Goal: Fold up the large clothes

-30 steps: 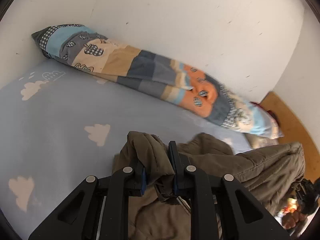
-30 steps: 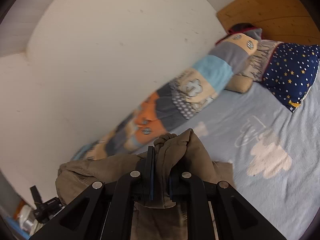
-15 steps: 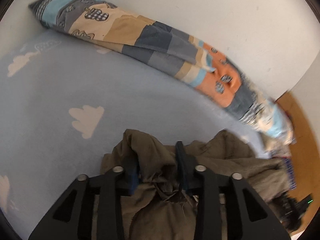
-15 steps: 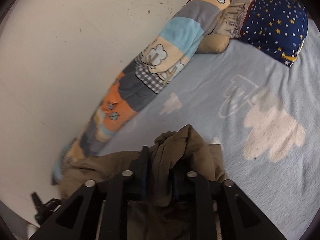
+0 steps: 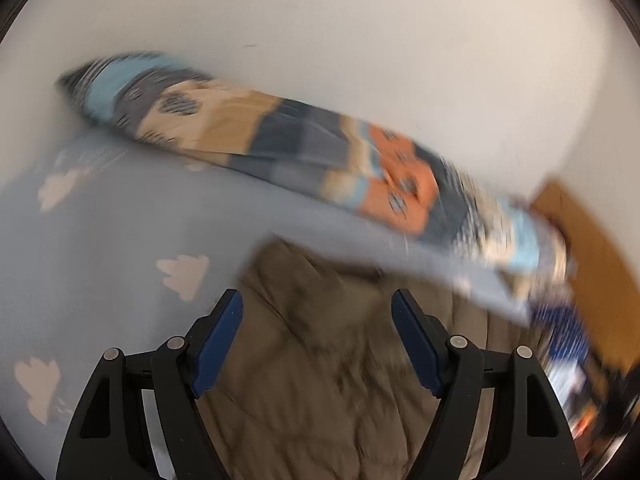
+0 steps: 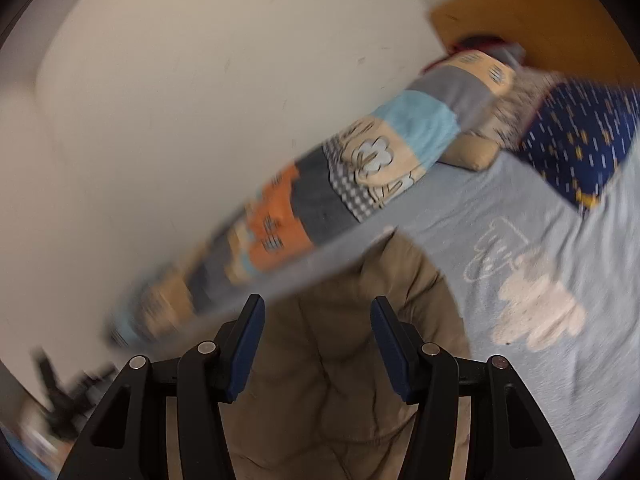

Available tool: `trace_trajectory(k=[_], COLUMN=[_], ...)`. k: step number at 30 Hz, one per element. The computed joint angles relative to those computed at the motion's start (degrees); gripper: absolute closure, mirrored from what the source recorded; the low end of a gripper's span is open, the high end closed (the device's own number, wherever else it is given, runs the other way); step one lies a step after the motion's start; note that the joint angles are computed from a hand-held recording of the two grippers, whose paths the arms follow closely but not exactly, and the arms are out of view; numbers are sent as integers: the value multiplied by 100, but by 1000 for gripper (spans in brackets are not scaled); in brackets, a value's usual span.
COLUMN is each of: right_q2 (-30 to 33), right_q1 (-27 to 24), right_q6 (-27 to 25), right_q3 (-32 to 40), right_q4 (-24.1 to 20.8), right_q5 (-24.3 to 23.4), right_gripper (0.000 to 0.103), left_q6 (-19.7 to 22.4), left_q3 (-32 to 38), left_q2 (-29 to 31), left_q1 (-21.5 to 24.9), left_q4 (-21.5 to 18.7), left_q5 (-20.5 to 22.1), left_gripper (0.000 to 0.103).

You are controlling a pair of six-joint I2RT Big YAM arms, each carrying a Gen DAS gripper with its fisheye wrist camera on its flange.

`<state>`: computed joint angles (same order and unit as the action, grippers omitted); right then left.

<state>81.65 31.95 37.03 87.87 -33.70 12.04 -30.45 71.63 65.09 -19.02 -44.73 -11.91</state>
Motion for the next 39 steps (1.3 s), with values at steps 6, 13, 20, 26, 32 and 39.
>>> trace_trajectory(k=[6, 13, 20, 26, 32, 39], right_q2=[819, 1639, 2169, 2280, 1828, 1255], right_q1=[564, 319, 118, 91, 223, 919], right_q6=[-991, -777, -738, -732, -558, -1049], right_q3=[592, 1017, 1452, 1547, 1337, 1304], right_q4=[-624, -1054, -1472, -1681, -1611, -1592], right_q5=[935, 687, 178, 98, 103, 556], right_gripper=[45, 44, 41, 41, 41, 40], left_q6=[574, 398, 456, 367, 201, -191], left_q3=[305, 322, 355, 351, -31, -160], left_q2=[1049, 1585, 1913, 2040, 1530, 631], left_q1=[-1186, -831, -459, -456, -643, -1217], left_q4=[-483, -324, -57, -7, 116, -443], left_q5=[-1248, -840, -232, -264, -593, -1270], left_gripper=[28, 25, 16, 13, 14, 14])
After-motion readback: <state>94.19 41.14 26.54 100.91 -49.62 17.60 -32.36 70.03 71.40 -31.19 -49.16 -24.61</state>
